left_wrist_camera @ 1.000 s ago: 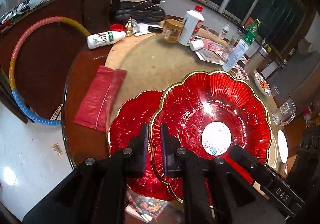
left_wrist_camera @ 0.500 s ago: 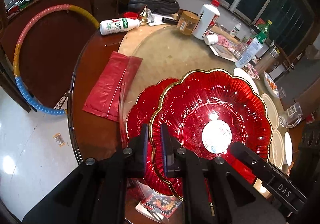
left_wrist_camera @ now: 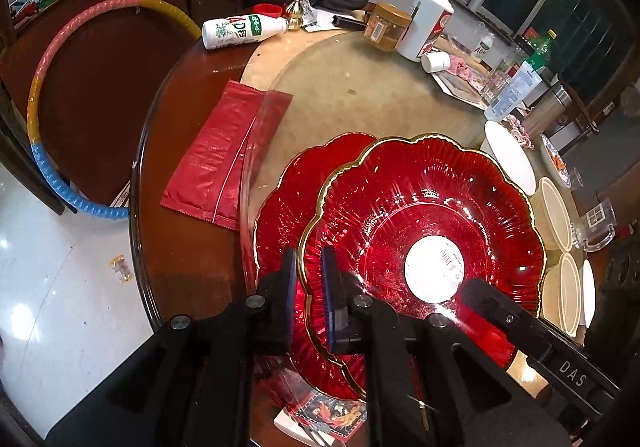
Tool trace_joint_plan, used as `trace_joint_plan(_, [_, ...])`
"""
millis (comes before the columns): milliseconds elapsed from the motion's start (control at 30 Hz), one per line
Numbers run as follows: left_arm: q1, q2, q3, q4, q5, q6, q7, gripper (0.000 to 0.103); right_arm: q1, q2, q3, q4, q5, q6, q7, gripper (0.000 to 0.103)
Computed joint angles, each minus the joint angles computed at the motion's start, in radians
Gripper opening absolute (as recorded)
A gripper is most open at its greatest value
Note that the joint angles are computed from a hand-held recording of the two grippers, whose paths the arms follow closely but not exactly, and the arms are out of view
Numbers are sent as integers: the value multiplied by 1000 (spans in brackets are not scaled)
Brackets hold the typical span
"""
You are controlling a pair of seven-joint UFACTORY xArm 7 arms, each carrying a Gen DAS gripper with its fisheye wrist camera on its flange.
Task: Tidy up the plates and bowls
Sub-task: 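Carry the small red plate over the large red plate with both grippers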
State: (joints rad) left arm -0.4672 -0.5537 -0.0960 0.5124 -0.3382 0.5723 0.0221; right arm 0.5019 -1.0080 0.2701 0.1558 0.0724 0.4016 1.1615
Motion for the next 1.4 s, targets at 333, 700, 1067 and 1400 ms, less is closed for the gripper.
trace_joint_plan(333, [8,32,-10,7,21,-5,-15,9,4,43,-23,0,10,-21,-22,17])
trace_joint_plan(700, [14,68,-14,21,24,7,-14,9,14,87,-58,1,36,-42,-62,18])
trace_joint_plan(1067, [25,69,-22,30,29,23,-34,9,8,109,-65,26,56,-1,-87,23])
trace_joint_plan(1400, [33,3,-36,9,75,-23,-95,10,-23,69,-11,71,32,110,-71,27])
